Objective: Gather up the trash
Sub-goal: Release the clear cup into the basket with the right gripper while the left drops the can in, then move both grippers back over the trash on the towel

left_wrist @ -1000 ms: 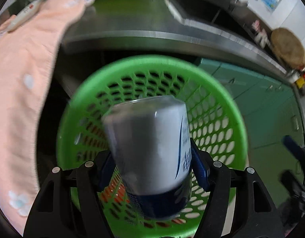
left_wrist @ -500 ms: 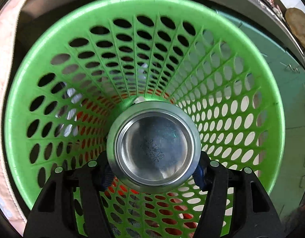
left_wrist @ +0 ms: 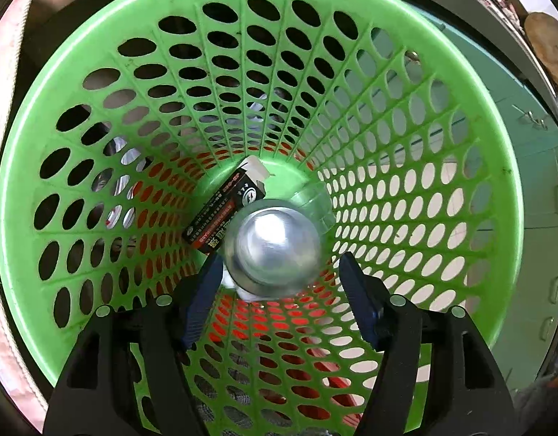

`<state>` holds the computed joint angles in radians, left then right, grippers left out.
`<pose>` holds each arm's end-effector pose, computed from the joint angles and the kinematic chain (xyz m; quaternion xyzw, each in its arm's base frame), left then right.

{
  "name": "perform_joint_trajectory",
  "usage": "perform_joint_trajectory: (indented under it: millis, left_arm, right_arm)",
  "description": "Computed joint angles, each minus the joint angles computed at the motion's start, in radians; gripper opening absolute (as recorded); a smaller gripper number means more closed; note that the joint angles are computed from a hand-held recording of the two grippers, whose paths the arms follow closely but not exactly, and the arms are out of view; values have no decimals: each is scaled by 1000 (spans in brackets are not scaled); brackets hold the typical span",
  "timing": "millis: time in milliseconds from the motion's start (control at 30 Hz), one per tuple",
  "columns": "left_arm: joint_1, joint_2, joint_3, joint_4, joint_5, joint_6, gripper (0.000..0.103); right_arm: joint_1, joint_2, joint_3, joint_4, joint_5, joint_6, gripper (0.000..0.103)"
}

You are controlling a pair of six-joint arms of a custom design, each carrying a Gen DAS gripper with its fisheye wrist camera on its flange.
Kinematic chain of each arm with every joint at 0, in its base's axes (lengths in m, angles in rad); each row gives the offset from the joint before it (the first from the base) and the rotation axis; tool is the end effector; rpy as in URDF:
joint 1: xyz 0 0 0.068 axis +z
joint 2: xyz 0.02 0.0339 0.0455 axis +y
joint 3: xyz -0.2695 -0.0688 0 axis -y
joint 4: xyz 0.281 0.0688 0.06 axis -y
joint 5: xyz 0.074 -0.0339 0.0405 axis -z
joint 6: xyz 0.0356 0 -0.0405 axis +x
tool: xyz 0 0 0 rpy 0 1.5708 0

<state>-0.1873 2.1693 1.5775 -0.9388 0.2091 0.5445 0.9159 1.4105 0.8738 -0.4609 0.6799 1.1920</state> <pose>0.4338 -0.0897 0.1205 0.3577 0.9278 -0.0991 0.0382 0.2031 0.2277 0.2020 0.2178 0.8827 0.0737 0.4098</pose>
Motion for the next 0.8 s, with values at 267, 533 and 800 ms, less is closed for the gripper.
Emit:
perform_joint_trajectory:
  millis: [267,533,800]
  left_arm:
    - [75,-108,-52,-12,104,48,66]
    - [228,-264,-114,-26,217,128,66]
    - [478,-334,-62,-106,336,217,66]
  right_arm:
    - [34,14,60,-33,38,-10,79]
    - [79,73,174,-55,66,-58,79]
    - [106,237,392,-36,39,-185,79]
